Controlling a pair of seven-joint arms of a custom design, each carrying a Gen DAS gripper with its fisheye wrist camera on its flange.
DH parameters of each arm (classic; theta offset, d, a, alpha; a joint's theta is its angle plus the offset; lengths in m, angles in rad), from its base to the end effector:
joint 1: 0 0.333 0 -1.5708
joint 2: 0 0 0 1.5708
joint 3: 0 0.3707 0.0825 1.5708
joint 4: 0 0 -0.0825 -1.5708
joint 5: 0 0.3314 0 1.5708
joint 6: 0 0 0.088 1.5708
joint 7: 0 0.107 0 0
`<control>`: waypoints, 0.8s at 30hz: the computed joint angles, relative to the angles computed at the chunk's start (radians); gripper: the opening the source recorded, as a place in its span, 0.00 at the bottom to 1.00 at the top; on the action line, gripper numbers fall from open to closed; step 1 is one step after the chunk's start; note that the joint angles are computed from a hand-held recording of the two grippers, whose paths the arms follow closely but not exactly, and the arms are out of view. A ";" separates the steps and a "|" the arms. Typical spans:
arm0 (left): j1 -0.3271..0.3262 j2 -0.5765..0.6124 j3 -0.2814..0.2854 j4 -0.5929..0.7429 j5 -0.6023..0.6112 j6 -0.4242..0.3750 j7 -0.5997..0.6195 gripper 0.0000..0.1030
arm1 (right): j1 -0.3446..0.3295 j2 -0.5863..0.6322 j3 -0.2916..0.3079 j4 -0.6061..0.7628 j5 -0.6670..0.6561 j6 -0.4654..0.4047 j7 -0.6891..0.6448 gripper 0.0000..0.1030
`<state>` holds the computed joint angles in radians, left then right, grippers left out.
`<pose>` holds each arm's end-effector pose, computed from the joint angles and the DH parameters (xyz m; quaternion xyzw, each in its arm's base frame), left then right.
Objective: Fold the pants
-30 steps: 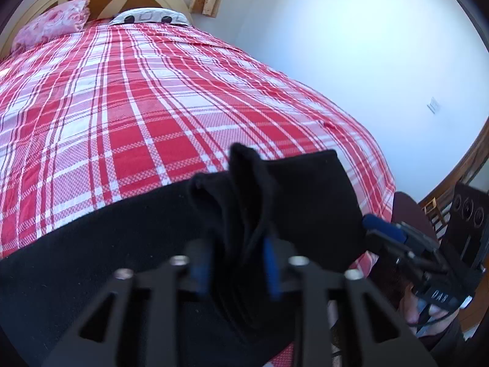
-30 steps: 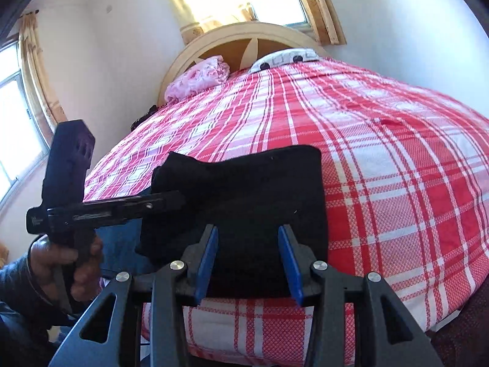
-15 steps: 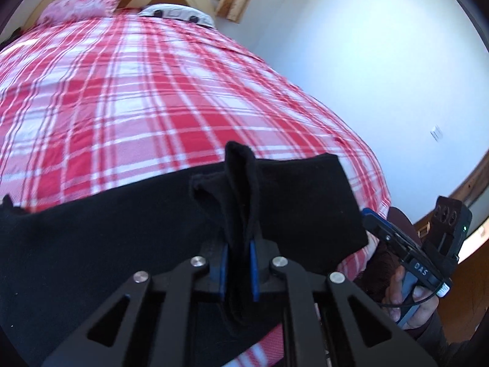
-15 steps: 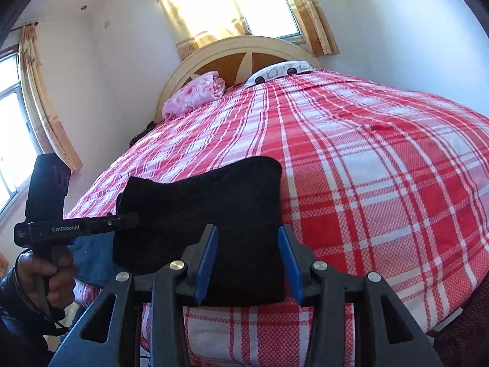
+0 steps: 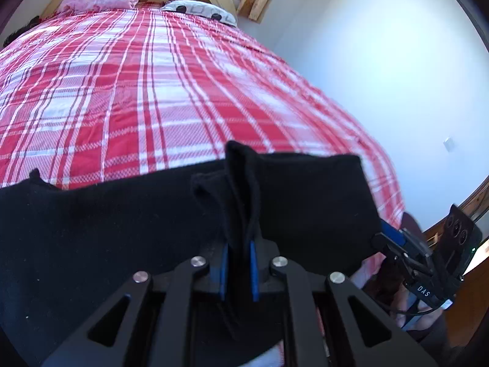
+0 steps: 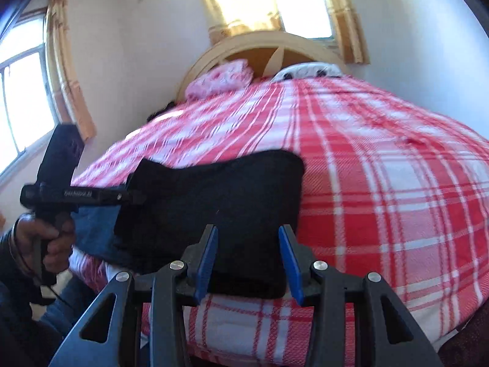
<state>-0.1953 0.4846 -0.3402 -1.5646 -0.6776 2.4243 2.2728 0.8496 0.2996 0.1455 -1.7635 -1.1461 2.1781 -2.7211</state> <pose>0.6217 -0.3131 0.4919 0.3782 -0.8459 0.3675 0.0794 0.3805 0.5025 0.5025 -0.5080 0.7356 -0.3028 0.3304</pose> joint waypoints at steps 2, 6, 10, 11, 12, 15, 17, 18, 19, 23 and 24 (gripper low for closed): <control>0.005 0.003 -0.005 -0.010 -0.014 0.016 0.011 0.14 | -0.008 0.024 0.006 0.023 0.065 -0.018 -0.072 0.42; 0.001 -0.019 -0.005 -0.035 -0.010 0.056 0.047 0.21 | 0.011 0.022 -0.003 0.025 0.051 -0.036 -0.087 0.43; 0.028 -0.073 -0.007 -0.101 -0.050 0.160 0.124 0.62 | 0.033 -0.003 -0.007 0.005 0.010 -0.086 -0.033 0.46; 0.035 -0.090 -0.005 -0.126 -0.065 0.206 0.148 0.67 | 0.038 -0.015 -0.007 -0.005 -0.010 -0.102 0.001 0.50; 0.034 -0.101 0.011 -0.138 -0.050 0.224 0.141 0.73 | 0.042 -0.018 -0.002 -0.005 -0.021 -0.119 0.022 0.52; 0.061 -0.125 0.052 -0.175 -0.021 0.282 0.147 0.74 | 0.048 -0.023 0.011 0.009 -0.049 -0.173 0.068 0.55; 0.064 -0.129 0.111 -0.191 0.056 0.339 0.096 0.74 | 0.047 -0.009 0.018 0.040 -0.053 -0.184 0.043 0.55; 0.073 -0.128 0.129 -0.194 0.085 0.357 0.071 0.74 | 0.050 0.006 0.020 0.068 -0.055 -0.188 0.013 0.55; 0.083 -0.124 0.156 -0.193 0.121 0.372 0.035 0.74 | 0.050 0.026 0.020 0.102 -0.051 -0.181 -0.030 0.55; 0.094 -0.083 0.279 -0.161 0.283 0.405 -0.158 0.74 | 0.064 0.138 -0.004 0.282 -0.023 -0.140 -0.237 0.55; 0.118 -0.065 0.276 -0.143 0.289 0.394 -0.174 0.74 | 0.067 0.159 -0.015 0.312 -0.020 -0.120 -0.268 0.55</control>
